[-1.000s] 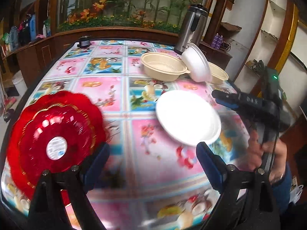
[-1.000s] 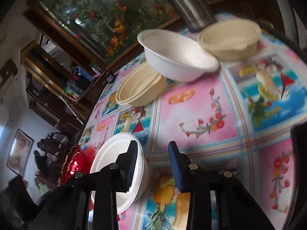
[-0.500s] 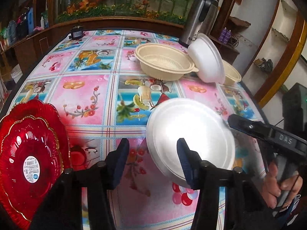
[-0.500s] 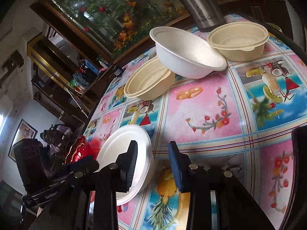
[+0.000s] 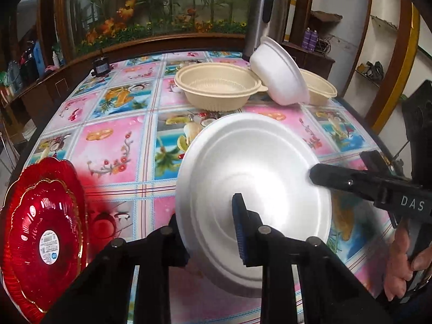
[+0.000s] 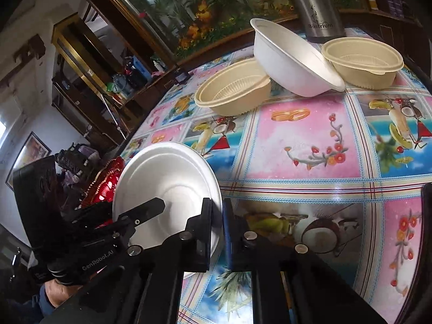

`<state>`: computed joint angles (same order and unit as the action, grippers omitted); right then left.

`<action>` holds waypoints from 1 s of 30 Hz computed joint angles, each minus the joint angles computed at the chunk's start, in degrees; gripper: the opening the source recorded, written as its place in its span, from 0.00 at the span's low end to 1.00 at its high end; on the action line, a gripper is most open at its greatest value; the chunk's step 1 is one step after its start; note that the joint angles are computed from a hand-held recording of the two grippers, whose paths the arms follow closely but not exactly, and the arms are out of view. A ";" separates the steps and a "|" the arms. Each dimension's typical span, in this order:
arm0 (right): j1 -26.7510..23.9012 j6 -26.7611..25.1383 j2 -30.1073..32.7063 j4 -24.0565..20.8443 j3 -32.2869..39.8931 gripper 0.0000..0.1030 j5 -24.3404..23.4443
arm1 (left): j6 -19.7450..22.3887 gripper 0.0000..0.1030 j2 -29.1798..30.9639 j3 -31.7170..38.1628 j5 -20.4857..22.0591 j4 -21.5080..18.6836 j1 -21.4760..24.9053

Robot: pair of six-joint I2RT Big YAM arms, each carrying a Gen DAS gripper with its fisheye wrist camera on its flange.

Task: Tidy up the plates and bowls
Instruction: 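Carry the white foam plate with the left gripper over the red plate stack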

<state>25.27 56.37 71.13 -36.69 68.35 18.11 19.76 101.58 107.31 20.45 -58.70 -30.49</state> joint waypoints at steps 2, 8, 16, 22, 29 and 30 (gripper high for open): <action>0.04 -0.91 -0.15 1.13 -0.12 0.09 -0.32 | -0.32 0.24 -0.47 -0.12 0.24 0.51 0.42; 0.57 -3.78 0.36 4.10 0.13 0.09 -0.79 | -0.75 0.27 -2.54 -1.57 0.80 1.80 1.87; 1.86 -6.16 6.40 3.19 8.95 0.09 -4.83 | -3.37 0.33 -5.44 -2.53 3.33 4.50 8.33; 1.90 -8.72 18.04 -5.09 25.98 0.09 -10.59 | -6.52 0.33 -5.06 -0.80 4.27 5.11 15.16; 1.74 -12.29 34.14 -16.47 49.11 0.10 -19.06 | -9.83 0.35 -2.47 2.77 3.74 3.80 21.31; 1.77 -13.01 36.31 -17.91 52.43 0.10 -19.91 | -10.27 0.39 -2.12 3.20 3.64 3.71 21.99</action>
